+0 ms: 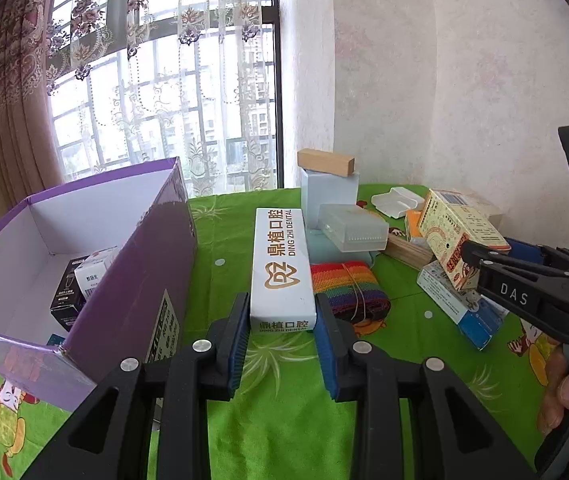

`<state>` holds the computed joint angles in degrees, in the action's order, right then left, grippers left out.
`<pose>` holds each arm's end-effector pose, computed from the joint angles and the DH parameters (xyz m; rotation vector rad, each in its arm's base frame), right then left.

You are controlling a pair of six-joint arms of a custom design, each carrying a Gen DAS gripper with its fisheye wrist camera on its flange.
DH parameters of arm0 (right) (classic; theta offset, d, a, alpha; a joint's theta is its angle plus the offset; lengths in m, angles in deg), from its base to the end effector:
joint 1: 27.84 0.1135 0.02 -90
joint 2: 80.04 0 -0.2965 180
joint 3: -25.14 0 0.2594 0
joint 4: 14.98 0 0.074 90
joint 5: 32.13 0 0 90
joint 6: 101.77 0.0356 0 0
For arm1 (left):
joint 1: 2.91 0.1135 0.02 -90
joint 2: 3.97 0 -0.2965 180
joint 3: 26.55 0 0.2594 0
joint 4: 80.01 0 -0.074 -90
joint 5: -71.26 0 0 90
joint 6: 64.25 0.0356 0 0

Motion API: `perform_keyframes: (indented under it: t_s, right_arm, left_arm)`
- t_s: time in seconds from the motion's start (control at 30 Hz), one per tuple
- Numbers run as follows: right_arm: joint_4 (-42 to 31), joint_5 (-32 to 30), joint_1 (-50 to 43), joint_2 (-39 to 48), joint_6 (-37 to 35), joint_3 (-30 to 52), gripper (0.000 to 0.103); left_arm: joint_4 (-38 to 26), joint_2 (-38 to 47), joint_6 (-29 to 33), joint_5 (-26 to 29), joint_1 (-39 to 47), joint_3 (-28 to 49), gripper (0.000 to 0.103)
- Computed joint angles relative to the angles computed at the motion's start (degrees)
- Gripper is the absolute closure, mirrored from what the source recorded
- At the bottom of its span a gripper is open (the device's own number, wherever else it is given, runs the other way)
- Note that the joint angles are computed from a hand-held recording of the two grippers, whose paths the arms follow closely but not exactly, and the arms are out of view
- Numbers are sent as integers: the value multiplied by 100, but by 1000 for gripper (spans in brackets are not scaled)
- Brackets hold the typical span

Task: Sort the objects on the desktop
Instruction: 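Carry both boxes into the purple box and open both grippers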

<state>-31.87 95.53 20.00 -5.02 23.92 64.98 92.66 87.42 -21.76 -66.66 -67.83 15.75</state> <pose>0.1626 0.1471 0.1699 0.0239 2.2457 -0.0568 0.1304 -0.2163 0.1323 0.0403 2.1628 -0.0078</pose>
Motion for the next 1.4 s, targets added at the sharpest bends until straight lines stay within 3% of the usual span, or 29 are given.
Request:
perform_keyframes:
  t_s: [0.23,0.33,0.53,0.67,0.93,1.07,1.27,1.4]
  right_arm:
    - [-587,440,763,-529,558,305,50]
    - [-617,568,1160,-506,627,560,50]
    - [-171,389,1695,192,346,1241,50]
    - [210,199,1964,831,29,1783,50]
    - [618,-200,2234,2193,-108,2912,50]
    - [644,-400,2341,2907,-217,3625,50]
    - [547,-850,2375,3822,-539,4662,50]
    - [516,-1237,2385,4303,-860,5169,43]
  left_arm:
    - [126,-1094,288,-272,16,-487,71]
    - [-208,-1728,237,-506,81,-646,71]
    - [-900,-3313,306,-580,719,-1135,71]
    - [-1227,-4229,605,-311,1559,-1469,71]
    - [-1546,-5906,2123,1282,4130,-1931,71]
    - [-1301,-6103,3221,2798,5973,-2036,71]
    - [-956,-5916,4153,4220,7906,-2106,71]
    - [-864,-5668,4305,4893,8782,-2165,47]
